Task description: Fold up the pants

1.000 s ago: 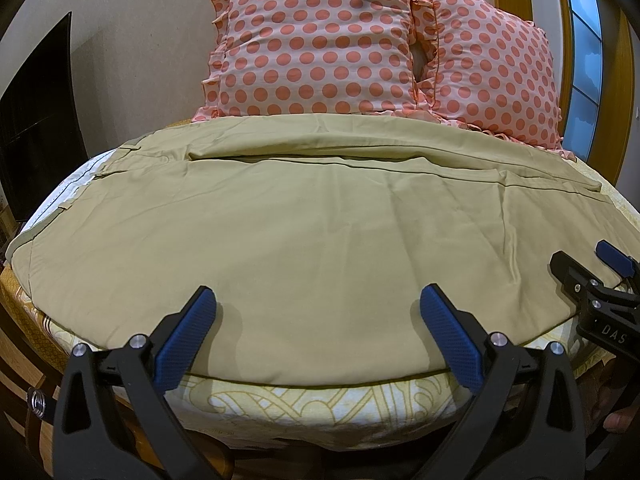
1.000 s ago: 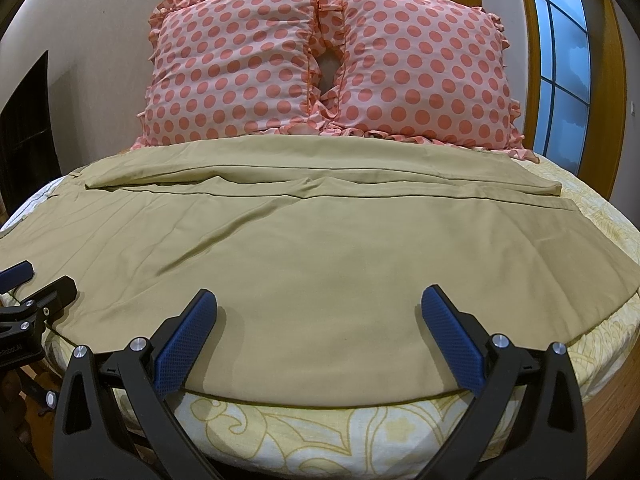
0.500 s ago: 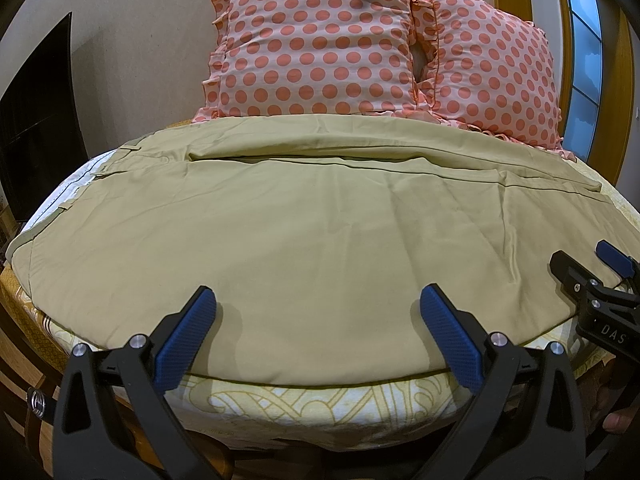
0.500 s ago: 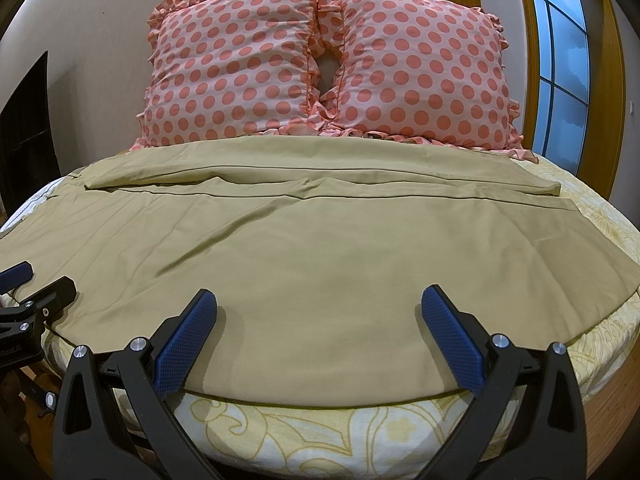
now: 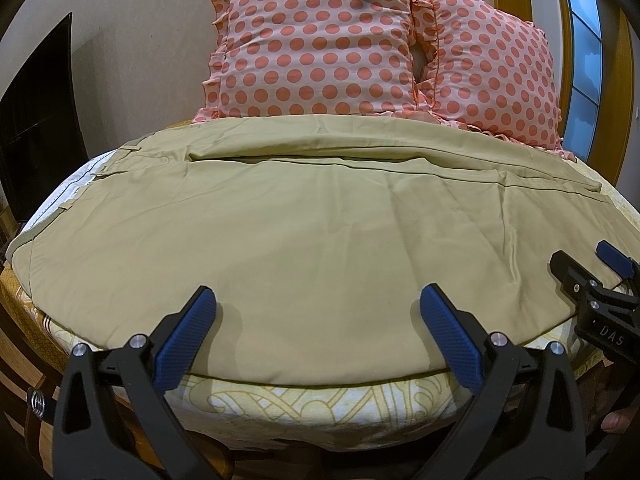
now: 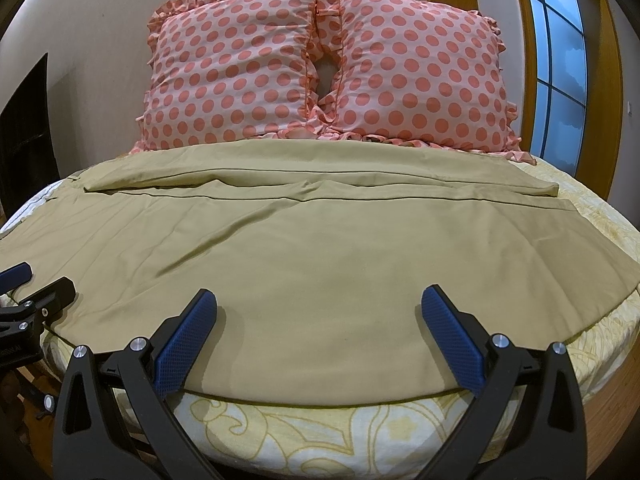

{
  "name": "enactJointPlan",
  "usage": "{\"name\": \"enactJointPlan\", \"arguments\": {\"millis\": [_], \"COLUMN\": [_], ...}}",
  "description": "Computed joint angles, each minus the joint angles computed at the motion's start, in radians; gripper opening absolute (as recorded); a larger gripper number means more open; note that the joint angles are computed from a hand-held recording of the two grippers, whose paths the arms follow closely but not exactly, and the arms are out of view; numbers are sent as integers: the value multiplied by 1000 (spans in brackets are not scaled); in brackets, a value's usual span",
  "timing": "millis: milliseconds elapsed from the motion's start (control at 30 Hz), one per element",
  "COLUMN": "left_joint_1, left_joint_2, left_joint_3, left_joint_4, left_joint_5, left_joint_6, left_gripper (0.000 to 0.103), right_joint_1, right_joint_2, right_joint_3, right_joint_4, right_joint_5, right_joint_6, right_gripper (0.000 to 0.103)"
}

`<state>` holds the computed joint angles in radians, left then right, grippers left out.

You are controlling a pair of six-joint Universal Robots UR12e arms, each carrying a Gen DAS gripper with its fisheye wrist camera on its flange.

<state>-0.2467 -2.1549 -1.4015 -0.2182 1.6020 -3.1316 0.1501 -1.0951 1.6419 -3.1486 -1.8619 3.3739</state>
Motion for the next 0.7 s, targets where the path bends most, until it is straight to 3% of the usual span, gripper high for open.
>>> {"name": "enactJointPlan", "arguments": {"millis": [300, 433, 533, 633, 700], "left_joint_1": [0, 3, 18, 20, 20], "left_joint_2": [-1, 2, 9, -1, -11], "left_joint_3": [12, 20, 32, 60, 83], "left_joint_4": [-23, -50, -76, -23, -5], "left_joint_5": [-2, -16, -42, 16, 40], "left_joint_6": [2, 14, 18, 16, 8], "left_gripper": [101, 101, 101, 101, 101], "right_joint_1": [-4, -36, -79, -127, -171], "right_joint_2": [-5, -34, -53, -47, -17], "right_joint_3": [5, 13, -12, -80, -183], "right_joint_4": [0, 56, 115, 156, 277], "right_joint_5": [14, 129, 199, 170, 145], "right_joint_6": [-11, -30, 27, 112, 219], "right_gripper": [102, 102, 102, 102, 102]}}
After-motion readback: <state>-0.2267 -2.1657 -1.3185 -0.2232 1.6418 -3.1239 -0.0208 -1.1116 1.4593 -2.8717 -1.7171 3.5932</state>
